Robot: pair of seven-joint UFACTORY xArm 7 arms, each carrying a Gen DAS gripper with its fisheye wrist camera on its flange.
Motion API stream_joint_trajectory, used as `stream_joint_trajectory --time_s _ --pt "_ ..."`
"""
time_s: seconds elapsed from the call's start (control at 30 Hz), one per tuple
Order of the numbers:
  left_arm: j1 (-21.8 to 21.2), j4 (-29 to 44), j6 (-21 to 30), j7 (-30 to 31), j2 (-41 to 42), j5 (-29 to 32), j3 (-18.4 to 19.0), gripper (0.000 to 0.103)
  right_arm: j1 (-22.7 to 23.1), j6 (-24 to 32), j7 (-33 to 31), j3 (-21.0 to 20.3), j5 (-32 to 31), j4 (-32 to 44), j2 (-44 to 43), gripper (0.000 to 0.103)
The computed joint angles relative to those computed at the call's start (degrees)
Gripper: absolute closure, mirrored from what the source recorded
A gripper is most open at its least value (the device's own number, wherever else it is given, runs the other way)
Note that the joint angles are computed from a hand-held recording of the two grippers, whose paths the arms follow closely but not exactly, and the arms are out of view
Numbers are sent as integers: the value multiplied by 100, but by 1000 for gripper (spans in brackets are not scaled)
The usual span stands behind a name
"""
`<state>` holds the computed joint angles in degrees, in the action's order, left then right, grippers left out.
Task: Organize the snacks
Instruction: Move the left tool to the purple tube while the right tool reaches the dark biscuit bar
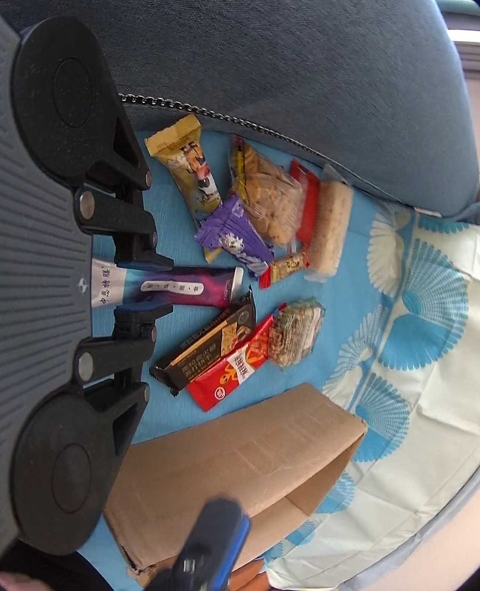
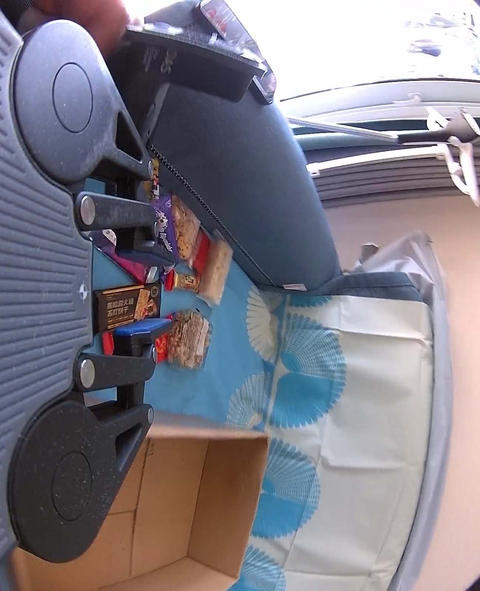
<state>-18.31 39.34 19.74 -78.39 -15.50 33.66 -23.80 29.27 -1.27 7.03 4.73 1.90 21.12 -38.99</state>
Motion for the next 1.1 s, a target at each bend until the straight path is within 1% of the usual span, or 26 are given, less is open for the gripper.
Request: stream_joint_trajectory --time_s 0.1,0.2,0.23,0.27,0.33,0.37,0.4,0.43,0.5,0.53,0.6,0.63,0.67,0.7,0.73,0.77,0.8,0.83,0.87,0.9,0.93,1.0,1.1 --pt "-18 -107 -90 -102 -80 -210 68 84 -74 -139 81 116 16 411 895 62" --pt "34 -167 -74 -186 -170 -292 27 84 -539 -225 329 585 -66 649 1587 61" --pt "73 -164 -87 -209 -169 -269 2 83 -789 -252 434 826 -142 701 1755 61" --pt "97 -151 -92 -209 -158 -253 -16 82 -1204 -268 604 1219 -259 760 1950 59" --pt "133 -116 -82 -211 -124 -214 -44 80 -1496 -157 784 1458 -439 894 2254 54" --pt "149 -111 -70 -234 -125 -192 -57 78 -1711 -137 919 1638 -572 949 2374 49" --pt "159 -115 -62 -261 -134 -179 -64 78 -2084 -161 1129 1947 -767 998 2487 44" --pt "162 -112 -53 -277 -135 -178 -65 78 -2293 -163 1278 2114 -907 1033 2551 42" --pt "183 -108 -39 -328 -136 -142 -78 78 -2412 -127 1383 2127 -1099 1142 2754 35" --pt "183 -113 -47 -336 -137 -131 -74 77 -2476 -127 1498 2147 -1228 1177 2820 33" --pt "174 -127 -46 -349 -160 -128 -70 75 -2086 -93 1366 1762 -1152 1200 2915 28" --pt "179 -130 -45 -358 -166 -119 -76 73 -2110 -143 1451 1760 -1334 1209 2951 27" --pt "183 -134 -53 -363 -171 -109 -77 71 -2242 -181 1546 1878 -1488 1190 2933 27" --pt "186 -140 -57 -371 -179 -102 -82 71 -2382 -239 1659 2007 -1625 1158 2902 32" --pt "197 -153 -66 -389 -196 -86 -90 70 -2282 -320 1664 1915 -1627 1100 2870 39" --pt "208 -158 -69 -406 -204 -74 -101 70 -2212 -397 1646 1857 -1618 1048 2844 53" --pt "218 -155 -71 -418 -205 -61 -112 70 -2028 -478 1556 1697 -1584 986 2820 63" --pt "224 -152 -58 -430 -210 -50 -125 70 -1735 -532 1422 1433 -1520 930 2797 63" --pt "231 -146 -42 -446 -216 -32 -141 70 -1350 -554 1274 1082 -1426 878 2776 63" --pt "234 -149 -35 -460 -227 -16 -152 70 -1107 -583 1176 867 -1331 819 2736 63" --pt "241 -158 -46 -482 -244 4 -162 70 -1104 -595 1136 892 -1255 761 2666 63" --pt "263 -193 -79 -531 -293 41 -184 70 -1274 -567 1089 1107 -1128 679 2523 63" --pt "282 -213 -104 -527 -332 77 -215 70 -986 -410 977 889 -937 578 2285 63"
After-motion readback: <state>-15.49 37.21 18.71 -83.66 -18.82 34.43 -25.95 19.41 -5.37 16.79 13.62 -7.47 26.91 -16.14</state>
